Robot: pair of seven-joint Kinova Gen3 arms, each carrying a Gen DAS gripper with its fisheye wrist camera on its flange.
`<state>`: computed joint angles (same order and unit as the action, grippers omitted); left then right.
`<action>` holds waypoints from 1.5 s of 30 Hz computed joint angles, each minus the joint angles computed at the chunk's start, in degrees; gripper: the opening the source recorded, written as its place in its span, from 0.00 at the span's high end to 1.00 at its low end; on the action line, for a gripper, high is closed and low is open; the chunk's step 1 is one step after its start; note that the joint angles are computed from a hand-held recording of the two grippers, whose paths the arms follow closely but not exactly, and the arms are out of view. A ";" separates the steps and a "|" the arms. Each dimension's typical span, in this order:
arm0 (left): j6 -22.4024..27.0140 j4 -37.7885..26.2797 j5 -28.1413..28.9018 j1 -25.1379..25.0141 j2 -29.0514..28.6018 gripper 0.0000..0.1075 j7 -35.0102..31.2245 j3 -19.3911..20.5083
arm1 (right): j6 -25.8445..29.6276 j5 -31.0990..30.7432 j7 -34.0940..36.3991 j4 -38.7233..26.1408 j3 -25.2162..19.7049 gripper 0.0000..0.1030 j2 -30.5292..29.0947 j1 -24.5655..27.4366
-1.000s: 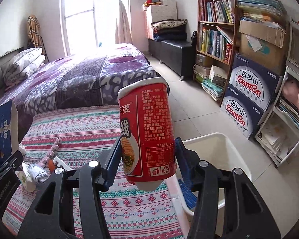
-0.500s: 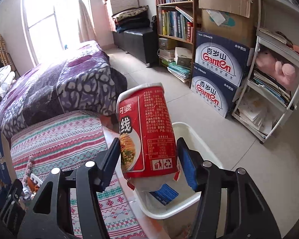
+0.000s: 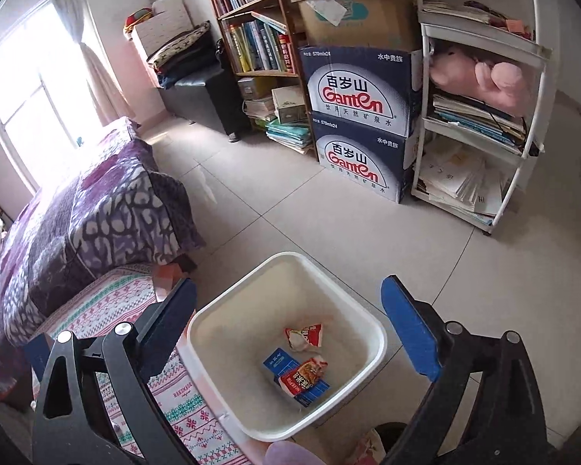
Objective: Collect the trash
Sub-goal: 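Open the left tool over the white bin to drop the biscuit box, then grasp the white tissue pack with the left tool while the right tool grasps the grey wrapped bag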
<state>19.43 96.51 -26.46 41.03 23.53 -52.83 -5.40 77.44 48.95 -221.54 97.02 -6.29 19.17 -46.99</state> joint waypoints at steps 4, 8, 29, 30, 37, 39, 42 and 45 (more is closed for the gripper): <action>0.85 -1.63 0.16 0.98 1.32 0.48 -1.00 1.60 | -0.02 0.01 -2.07 2.37 -0.23 0.11 -2.20 0.29; 2.42 -4.01 1.82 0.98 3.05 0.48 -3.69 4.10 | -0.37 -0.16 -4.79 5.29 -1.18 0.11 -4.90 1.29; 4.52 -8.33 7.79 2.32 4.76 0.24 -9.91 1.84 | 4.87 -0.33 -3.96 2.89 -3.30 0.07 -2.21 2.74; 3.92 -7.59 6.41 2.98 4.51 0.23 -8.45 0.44 | 5.31 -0.55 -2.30 1.60 -2.96 0.07 -1.12 2.45; 4.21 -5.46 -1.20 2.82 4.18 0.19 -1.19 -4.66 | 6.36 -1.27 8.28 -8.44 0.09 0.07 6.67 -0.79; 5.50 -5.56 -2.92 1.80 4.54 0.18 0.27 -5.47 | 5.41 -1.88 10.71 -10.76 0.95 0.07 8.18 -1.43; 8.82 -6.60 -4.31 -1.31 5.62 0.18 1.37 -5.27 | 3.82 -2.91 14.27 -14.51 2.18 0.07 10.55 -2.38; 11.81 -7.88 -4.50 -5.51 6.78 0.18 1.65 -4.51 | 3.02 -3.82 17.90 -18.71 3.55 0.07 13.25 -3.55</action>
